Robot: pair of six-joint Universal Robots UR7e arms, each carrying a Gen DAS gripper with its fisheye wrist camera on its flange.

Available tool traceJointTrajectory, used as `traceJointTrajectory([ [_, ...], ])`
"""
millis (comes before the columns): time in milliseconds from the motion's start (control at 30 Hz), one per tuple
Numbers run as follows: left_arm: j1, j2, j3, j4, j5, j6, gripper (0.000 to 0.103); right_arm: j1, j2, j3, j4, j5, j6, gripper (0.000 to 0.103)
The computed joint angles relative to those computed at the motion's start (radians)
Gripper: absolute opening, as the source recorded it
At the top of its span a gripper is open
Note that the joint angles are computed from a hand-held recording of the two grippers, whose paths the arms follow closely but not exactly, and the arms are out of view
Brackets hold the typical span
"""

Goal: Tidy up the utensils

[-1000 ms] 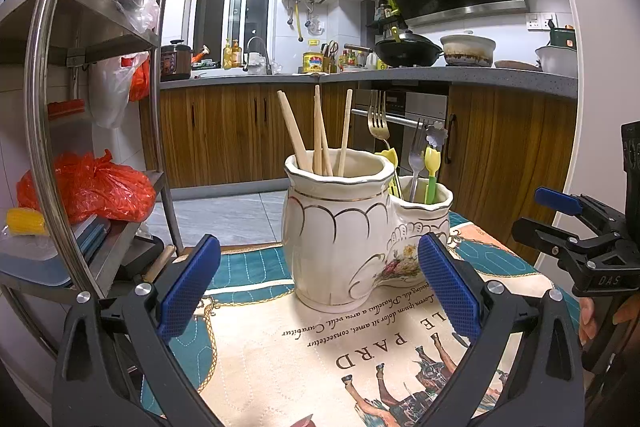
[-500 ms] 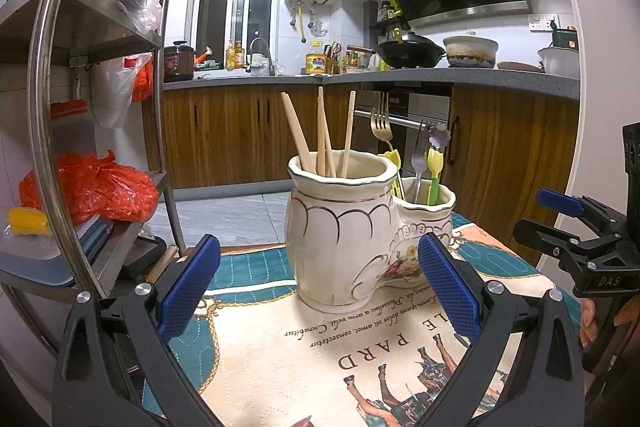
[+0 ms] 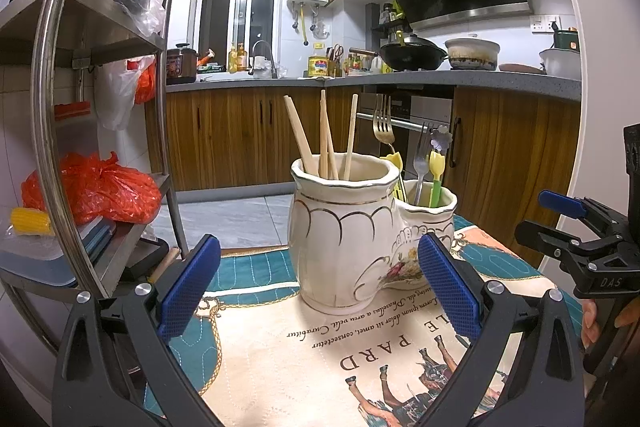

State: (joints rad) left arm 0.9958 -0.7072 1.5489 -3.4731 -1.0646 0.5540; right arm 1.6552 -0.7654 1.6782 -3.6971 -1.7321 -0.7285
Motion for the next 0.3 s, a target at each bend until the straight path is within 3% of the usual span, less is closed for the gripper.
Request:
traceJointTrajectory([
  [300, -0.005, 0.0, 0.004, -0.012, 0.02, -0.003, 0.097, -0.001, 0.001, -0.001, -0.001, 0.002, -0.001, 0.098],
])
